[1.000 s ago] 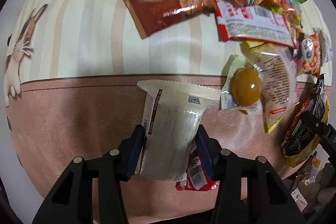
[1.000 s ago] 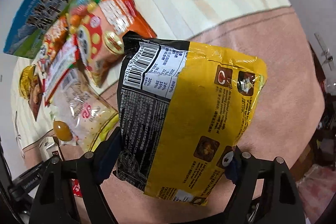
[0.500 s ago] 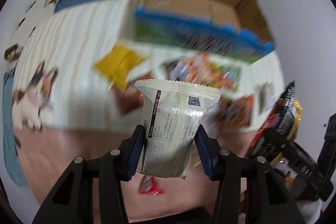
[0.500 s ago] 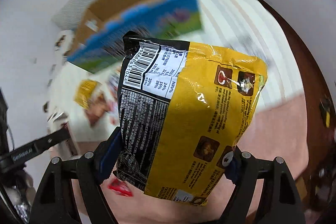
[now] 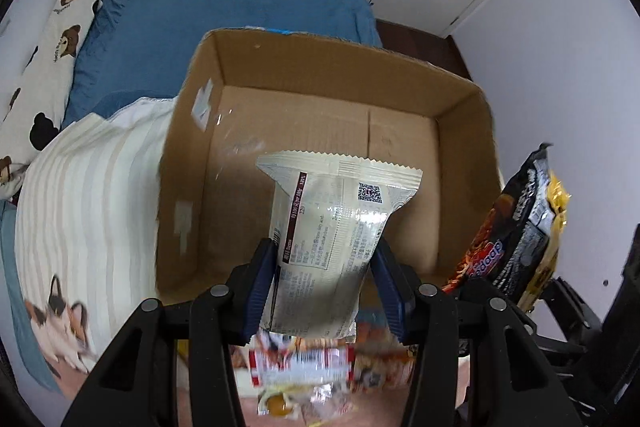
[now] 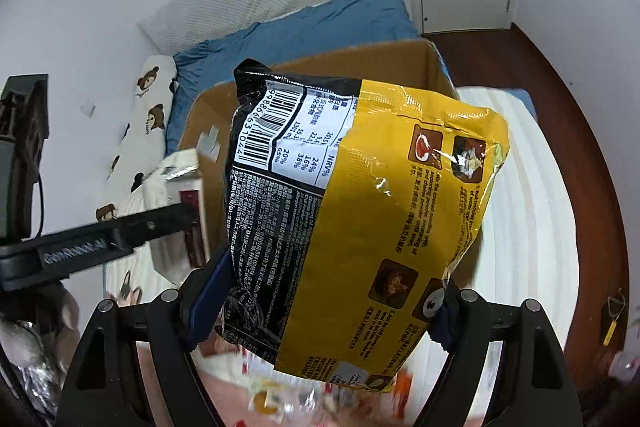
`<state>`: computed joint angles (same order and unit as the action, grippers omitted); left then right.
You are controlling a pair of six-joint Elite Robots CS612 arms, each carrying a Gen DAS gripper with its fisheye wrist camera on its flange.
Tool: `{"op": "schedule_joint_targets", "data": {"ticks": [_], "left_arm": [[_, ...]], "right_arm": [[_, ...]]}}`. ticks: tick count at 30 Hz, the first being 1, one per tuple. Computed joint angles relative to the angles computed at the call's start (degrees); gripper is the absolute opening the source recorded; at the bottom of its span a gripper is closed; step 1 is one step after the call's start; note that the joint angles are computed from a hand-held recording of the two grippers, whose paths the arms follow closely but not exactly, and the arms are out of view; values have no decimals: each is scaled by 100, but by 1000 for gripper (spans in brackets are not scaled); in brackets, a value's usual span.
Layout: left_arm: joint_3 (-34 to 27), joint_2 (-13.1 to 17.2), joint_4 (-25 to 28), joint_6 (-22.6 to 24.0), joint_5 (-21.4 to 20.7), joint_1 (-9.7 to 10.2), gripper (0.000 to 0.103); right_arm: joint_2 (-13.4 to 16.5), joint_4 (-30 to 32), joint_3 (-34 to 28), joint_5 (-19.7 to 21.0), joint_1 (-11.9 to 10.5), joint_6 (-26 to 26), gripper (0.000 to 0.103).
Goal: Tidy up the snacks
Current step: 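Carry both packets into the cardboard box and open both tools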
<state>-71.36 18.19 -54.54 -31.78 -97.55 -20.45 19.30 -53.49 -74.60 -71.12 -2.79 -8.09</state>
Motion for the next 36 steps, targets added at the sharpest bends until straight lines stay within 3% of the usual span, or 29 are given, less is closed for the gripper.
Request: {"op": "schedule_joint_targets", "data": {"ticks": [8,15,27,28,32,36], "left_arm": [[1088,-211,-352,-15,-275,201,46],[1765,-357,-391,119,-541,298,46],[2389,-579,-519,348,-448,286,47],[2378,-580,-526,371,-402,282,49],[2225,-544,-549,391,-263,268,86],[1997,-501,-507,337,-47,209,90]], "right_arm": [[-654,-605,2116,-291,183,-358,85],[-748,-521,2733,-365,182,-598,85],[-923,-669,3489,-690,344,-832,85],[-925,-834,3526,-713,371,-816,85],[-930,-920,3464,-723,329,-896,86],[-830,-892,3129,-875,276,-794,91]]}}
